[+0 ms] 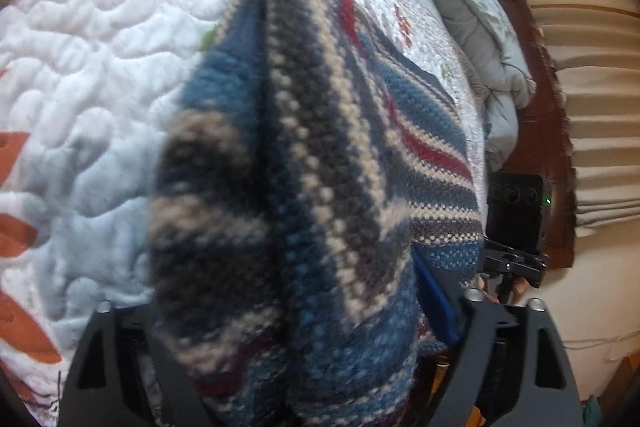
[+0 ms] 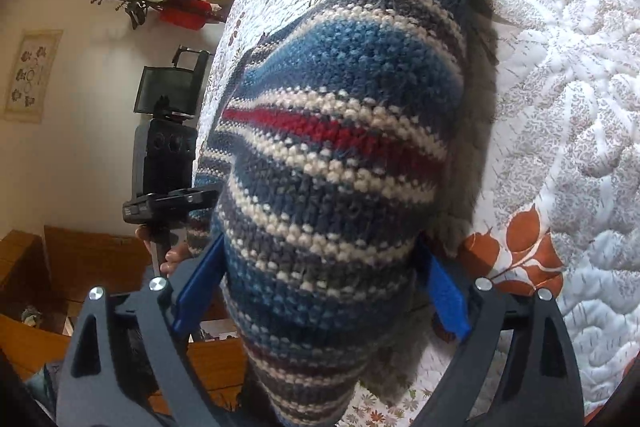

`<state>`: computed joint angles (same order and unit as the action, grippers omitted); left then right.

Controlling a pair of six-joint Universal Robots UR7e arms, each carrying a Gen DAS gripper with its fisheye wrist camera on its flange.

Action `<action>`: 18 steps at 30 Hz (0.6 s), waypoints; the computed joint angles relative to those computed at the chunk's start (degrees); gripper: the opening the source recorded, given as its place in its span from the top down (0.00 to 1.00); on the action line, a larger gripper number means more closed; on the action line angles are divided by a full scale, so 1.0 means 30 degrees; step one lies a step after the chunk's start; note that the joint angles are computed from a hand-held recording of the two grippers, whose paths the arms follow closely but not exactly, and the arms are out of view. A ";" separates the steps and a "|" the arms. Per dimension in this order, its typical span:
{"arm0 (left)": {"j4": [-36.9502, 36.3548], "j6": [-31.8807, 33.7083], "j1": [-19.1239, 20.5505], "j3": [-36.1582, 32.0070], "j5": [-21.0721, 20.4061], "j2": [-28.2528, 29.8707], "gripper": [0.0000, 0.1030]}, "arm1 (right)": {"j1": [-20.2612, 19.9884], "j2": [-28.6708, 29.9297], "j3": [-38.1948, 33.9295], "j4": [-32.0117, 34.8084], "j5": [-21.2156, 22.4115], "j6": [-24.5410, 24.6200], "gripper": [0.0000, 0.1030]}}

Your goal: Fold small clothes

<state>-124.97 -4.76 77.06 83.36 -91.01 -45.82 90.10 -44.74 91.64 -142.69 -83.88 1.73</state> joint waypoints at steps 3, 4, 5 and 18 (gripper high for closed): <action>-0.0349 -0.0659 -0.0177 0.0433 0.0651 -0.0346 0.35 | 0.0384 -0.0245 0.0268 -0.0196 -0.1240 -0.0647 0.35; -0.0564 -0.0615 -0.0314 0.0702 0.1046 -0.0461 0.37 | 0.0547 -0.0287 0.0304 -0.0273 -0.1591 -0.0740 0.38; -0.0816 -0.0550 -0.0665 0.0995 0.1876 -0.0598 0.37 | 0.0682 -0.0291 0.0281 -0.0271 -0.1938 -0.0767 0.40; -0.1904 -0.0480 -0.2192 0.2203 0.3475 -0.1134 0.50 | 0.1253 -0.1251 0.0770 -0.0632 -0.3066 -0.0875 0.52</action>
